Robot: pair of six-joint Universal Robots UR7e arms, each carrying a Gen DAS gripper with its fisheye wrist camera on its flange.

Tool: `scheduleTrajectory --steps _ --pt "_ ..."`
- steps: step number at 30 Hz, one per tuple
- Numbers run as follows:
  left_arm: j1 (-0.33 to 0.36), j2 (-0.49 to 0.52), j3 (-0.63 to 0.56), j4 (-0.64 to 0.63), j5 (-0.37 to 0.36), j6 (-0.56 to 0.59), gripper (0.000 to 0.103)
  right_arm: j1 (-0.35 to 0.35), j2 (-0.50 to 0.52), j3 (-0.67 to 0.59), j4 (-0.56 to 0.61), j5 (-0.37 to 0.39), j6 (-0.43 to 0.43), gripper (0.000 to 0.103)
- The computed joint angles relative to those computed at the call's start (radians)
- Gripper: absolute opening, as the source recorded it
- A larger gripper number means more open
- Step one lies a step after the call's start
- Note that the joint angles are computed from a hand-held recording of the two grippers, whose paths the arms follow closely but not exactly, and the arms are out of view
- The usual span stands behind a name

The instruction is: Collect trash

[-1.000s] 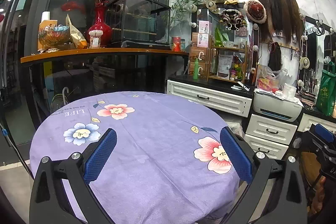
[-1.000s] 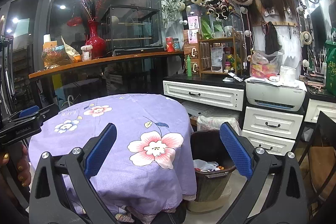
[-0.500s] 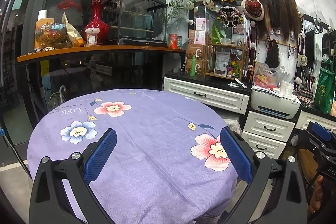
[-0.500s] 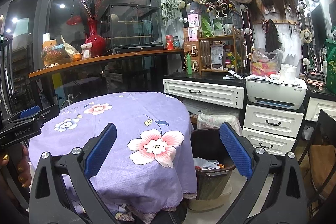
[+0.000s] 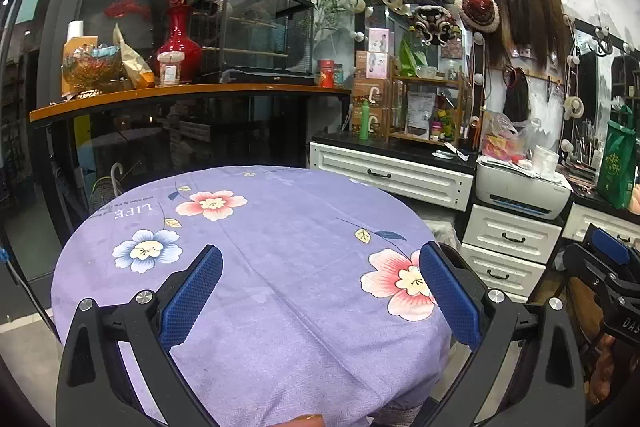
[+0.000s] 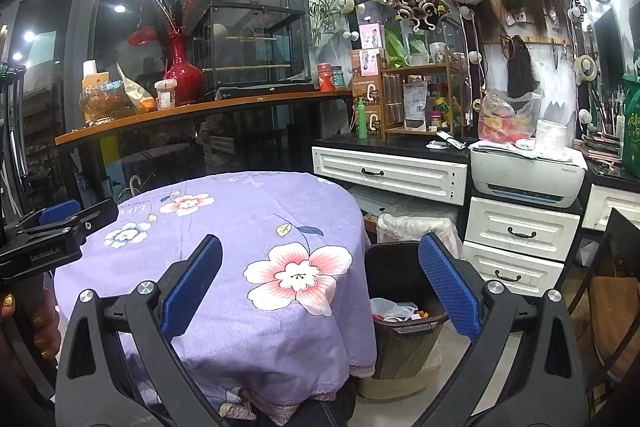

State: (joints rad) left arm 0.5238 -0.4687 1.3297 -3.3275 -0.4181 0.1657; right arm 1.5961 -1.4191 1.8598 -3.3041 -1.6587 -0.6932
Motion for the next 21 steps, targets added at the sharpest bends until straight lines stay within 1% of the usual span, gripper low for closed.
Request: scheduleTrajectory --steps 7,11,21 --pt "0.0 0.005 -0.004 0.004 0.002 0.01 0.098 -0.005 -0.002 -0.002 0.012 0.005 -0.003 0.097" --pt "-0.004 0.018 -0.014 -0.025 0.015 0.044 0.098 -0.008 -0.003 -0.003 0.014 0.008 -0.004 0.097" --pt "-0.002 0.011 -0.01 0.022 0.013 0.002 0.098 -0.007 -0.002 -0.005 0.02 0.006 -0.003 0.097"
